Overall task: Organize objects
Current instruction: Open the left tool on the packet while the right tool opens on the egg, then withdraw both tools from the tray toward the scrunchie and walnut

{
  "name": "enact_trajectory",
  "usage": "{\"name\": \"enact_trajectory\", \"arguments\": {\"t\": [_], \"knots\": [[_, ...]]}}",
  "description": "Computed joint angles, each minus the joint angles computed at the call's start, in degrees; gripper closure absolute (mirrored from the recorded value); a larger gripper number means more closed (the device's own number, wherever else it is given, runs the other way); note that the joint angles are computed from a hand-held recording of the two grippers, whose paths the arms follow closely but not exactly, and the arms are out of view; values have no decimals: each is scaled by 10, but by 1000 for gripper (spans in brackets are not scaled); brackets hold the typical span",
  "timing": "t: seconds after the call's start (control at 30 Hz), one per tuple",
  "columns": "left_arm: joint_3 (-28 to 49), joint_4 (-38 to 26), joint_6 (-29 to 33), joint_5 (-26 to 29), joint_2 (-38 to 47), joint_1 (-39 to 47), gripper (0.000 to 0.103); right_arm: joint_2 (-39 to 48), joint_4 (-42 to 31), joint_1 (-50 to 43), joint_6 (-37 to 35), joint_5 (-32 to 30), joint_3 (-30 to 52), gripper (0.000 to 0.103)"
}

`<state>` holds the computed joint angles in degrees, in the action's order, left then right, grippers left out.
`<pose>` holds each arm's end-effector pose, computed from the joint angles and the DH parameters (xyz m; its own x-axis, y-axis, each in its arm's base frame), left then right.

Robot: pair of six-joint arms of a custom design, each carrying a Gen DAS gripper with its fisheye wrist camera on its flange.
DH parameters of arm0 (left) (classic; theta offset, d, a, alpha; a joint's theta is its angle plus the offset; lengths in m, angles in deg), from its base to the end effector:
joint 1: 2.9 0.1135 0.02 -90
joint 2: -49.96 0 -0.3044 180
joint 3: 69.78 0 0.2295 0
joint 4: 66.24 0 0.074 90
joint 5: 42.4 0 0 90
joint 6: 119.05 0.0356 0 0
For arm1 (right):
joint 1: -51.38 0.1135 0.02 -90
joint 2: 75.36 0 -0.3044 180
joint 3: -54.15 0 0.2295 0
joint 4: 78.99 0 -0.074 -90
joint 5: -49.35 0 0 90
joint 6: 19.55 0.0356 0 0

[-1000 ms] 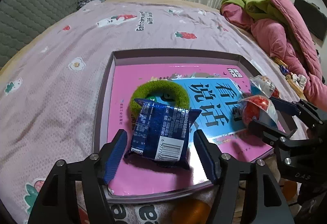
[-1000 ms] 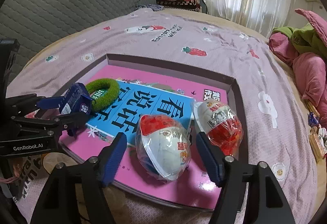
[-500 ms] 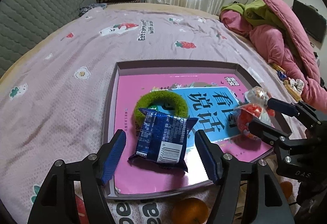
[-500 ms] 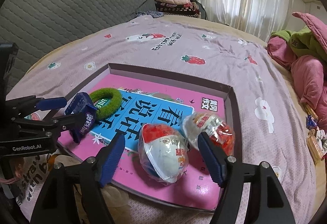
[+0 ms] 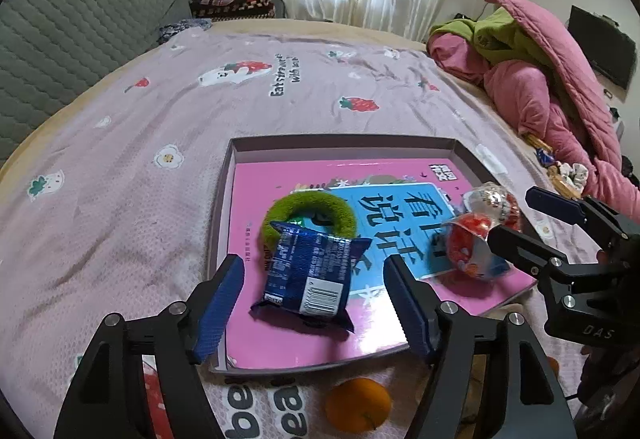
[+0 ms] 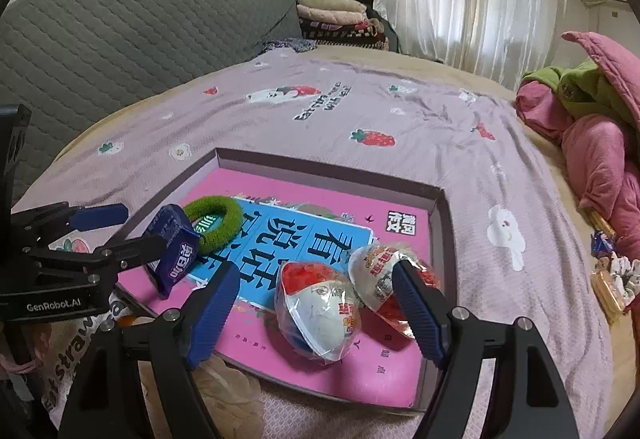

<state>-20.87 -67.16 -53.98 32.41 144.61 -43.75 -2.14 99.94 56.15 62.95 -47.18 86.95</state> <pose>0.2173 -0.1756 0.1737 -0.7076 0.0741 -0.7027 0.2172 0.9692 -0.1165 0.1878 0.0197 0.1837 -0.6327 -0.1829 -0.7525 -0.2522 0.9674 -0.0231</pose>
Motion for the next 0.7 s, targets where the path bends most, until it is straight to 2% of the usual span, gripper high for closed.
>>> {"name": "enact_trajectory", "arguments": {"t": [0.13, 0.43, 0.7], "knots": [[-6, -5, -11, -6, -15, -15, 29, -38, -7, 1, 12, 5, -9, 25], [-23, -23, -42, -51, -65, -69, 28, -172, -78, -7, 12, 6, -17, 22], [-45, -37, -67, -116, -118, -150, 28, -313, -188, -43, -2, -24, -29, 20]]}}
